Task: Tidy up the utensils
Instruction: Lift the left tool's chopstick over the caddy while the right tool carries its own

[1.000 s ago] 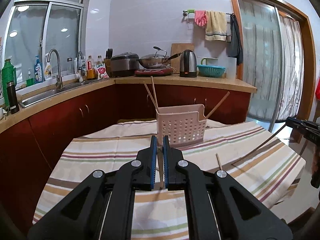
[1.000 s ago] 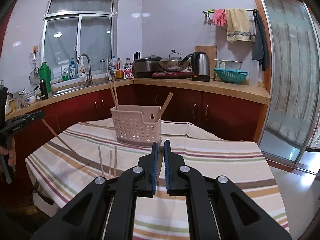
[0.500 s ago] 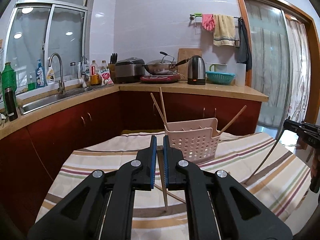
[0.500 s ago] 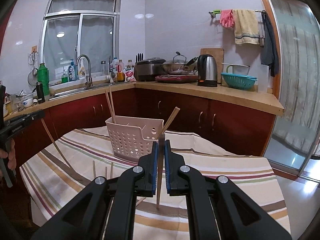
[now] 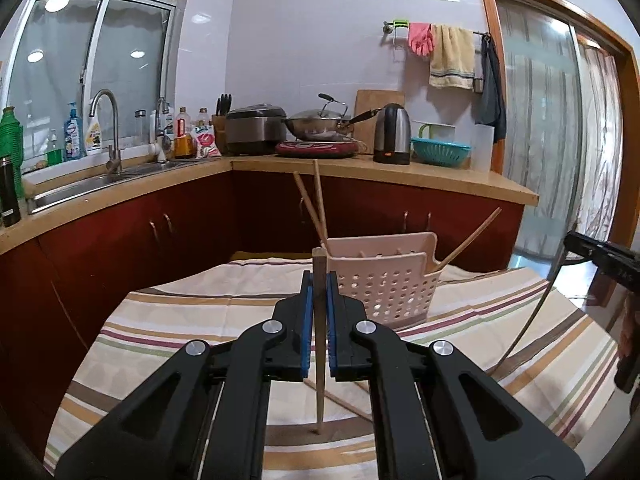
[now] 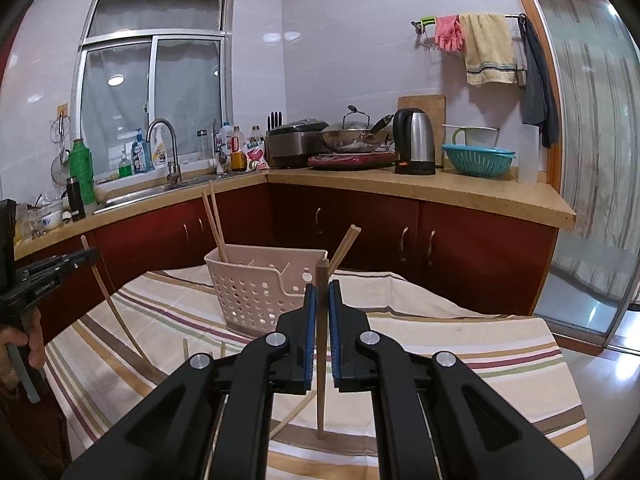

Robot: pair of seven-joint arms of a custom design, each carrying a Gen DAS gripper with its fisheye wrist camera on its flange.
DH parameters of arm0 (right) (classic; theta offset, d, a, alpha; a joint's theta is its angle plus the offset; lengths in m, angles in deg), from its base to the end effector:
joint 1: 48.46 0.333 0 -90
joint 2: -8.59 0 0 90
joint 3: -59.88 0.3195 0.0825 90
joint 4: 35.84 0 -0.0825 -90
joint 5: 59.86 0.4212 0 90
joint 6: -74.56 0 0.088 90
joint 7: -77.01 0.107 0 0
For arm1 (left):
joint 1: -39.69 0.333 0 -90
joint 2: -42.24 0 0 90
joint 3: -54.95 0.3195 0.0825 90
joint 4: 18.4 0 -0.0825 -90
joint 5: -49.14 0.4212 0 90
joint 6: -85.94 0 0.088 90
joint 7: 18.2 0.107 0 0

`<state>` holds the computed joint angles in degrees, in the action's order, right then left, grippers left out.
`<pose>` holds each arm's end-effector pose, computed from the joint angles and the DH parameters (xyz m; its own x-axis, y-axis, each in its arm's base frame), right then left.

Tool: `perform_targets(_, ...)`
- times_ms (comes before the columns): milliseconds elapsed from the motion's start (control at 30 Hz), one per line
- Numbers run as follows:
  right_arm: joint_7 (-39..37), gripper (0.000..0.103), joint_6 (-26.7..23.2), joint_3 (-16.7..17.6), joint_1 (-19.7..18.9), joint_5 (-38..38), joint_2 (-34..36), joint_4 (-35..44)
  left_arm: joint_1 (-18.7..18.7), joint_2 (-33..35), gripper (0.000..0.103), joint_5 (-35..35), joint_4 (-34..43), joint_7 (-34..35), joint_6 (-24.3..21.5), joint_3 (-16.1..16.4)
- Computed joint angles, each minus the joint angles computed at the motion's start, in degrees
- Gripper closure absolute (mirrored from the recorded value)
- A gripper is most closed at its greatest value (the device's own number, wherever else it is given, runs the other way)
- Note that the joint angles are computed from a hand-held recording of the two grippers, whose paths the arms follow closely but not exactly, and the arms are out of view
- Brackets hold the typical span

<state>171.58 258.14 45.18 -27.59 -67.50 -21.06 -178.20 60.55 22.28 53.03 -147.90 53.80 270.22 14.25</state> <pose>0.4660 0.0437 0.6051 0.1649 -0.9832 -0.0785 -0.3464 0.0168 -0.9379 0.4951 -0.2339 0.6040 -0.2353 -0.9719 0.0095 -0.3247 0.0694 -0.9433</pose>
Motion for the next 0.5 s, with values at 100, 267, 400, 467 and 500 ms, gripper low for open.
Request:
perform_targets(100,-0.4,0.096,0.4,-1.5,2.1,0.5,0.0,0.8,-2.6,1.2,0.097,0.0,1.1,1.2,0.1,2.2)
perform_targets(267,-1.5,0.096,1.0,-5.2,6.9,1.5,0.5,3.0,-10.0,4.3,0.097,-1.2,4.3,4.0,-0.4,8.6)
perform_targets(400,-2.8,0.096,1.7,-7.8,10.5,2.1,1.6,5.8,-13.5,7.3,0.097,-1.1,8.5,5.6,-0.7,11.5)
perform_targets(467,-3.7,0.096,2.1,-9.4,12.7,2.2,2.6,7.8,-13.6,8.7,0.097,0.1,10.9,5.6,-0.9,11.4)
perform_targets(500,-4.1,0.096,2.4,-10.3,14.0,2.3,3.3,9.1,-12.4,9.3,0.097,1.6,12.2,4.9,-1.0,10.3)
